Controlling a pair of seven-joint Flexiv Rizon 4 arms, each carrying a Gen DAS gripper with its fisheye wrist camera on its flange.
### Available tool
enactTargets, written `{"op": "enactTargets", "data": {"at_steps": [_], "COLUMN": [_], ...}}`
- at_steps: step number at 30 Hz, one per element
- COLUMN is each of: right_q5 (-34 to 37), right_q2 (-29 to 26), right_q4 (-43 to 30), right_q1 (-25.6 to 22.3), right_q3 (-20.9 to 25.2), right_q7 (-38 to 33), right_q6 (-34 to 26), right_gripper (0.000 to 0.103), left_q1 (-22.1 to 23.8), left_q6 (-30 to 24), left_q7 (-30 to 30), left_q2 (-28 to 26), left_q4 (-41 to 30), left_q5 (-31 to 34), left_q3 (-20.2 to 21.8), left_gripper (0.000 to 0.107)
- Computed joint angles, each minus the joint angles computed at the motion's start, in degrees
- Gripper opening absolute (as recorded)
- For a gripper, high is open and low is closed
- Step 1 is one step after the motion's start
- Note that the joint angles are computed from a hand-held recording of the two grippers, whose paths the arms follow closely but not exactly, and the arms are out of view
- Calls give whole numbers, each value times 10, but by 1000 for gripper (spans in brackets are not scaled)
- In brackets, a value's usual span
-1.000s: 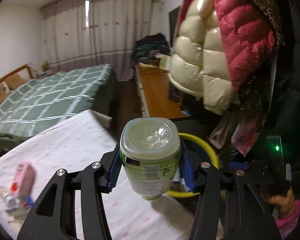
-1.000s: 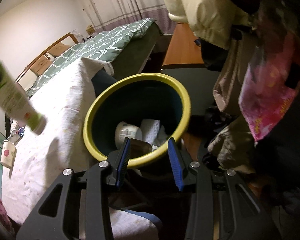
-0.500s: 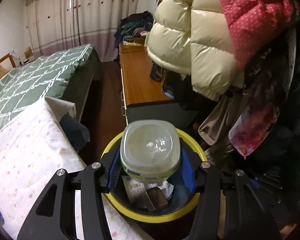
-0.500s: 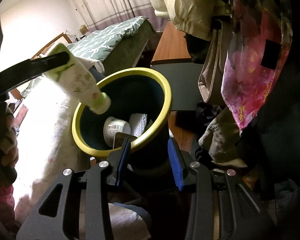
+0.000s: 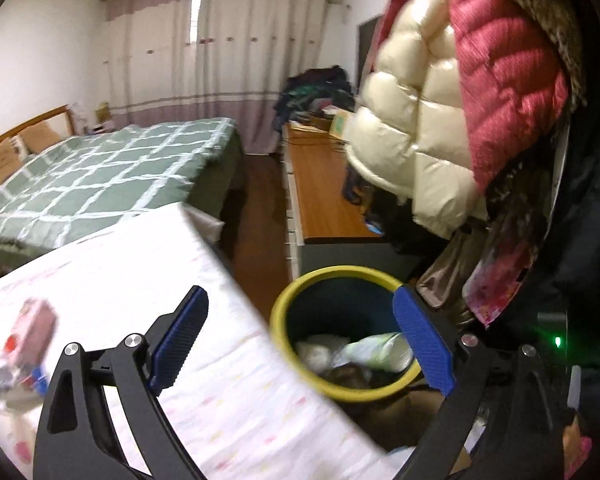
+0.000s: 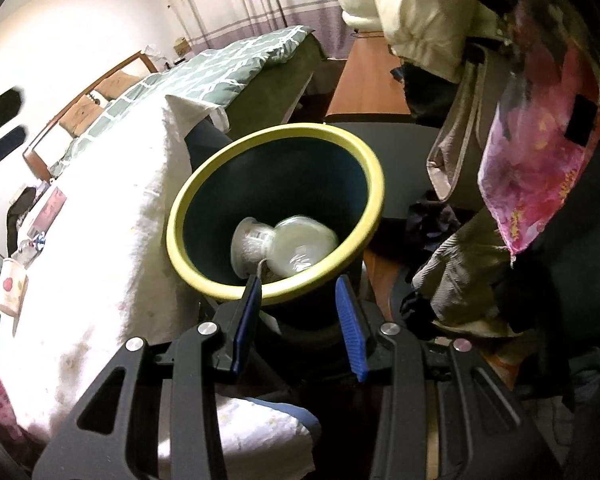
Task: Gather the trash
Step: 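Grasp the white paper cup with pink print with the right gripper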
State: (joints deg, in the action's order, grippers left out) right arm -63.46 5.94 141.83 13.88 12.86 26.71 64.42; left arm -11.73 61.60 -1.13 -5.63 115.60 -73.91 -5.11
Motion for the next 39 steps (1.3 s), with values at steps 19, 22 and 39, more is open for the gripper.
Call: {"op": "enactTargets", "data": {"at_steps": [19,22,39], "right_q5": [-11,9,225], "right_q2": [-235,-287,-491], "right_q4": [-271,-344,-656], "right_q1": [138,177,301], "right_q3": [-46,-57,-77], "right_q7": [-160,-209,-435], "right_q6": [66,78,20], "right_gripper": [39,46,64], "left_q1": [181,209,280], "left_q6": [40,35,-26], "left_q7": [-10,-10,-7], "left_q2": [49,41,7], "left_q4": [42,36,20], "left_q5": [-59,-69,-62], "left_q3": [125,130,131], "left_gripper": [93,93,93]}}
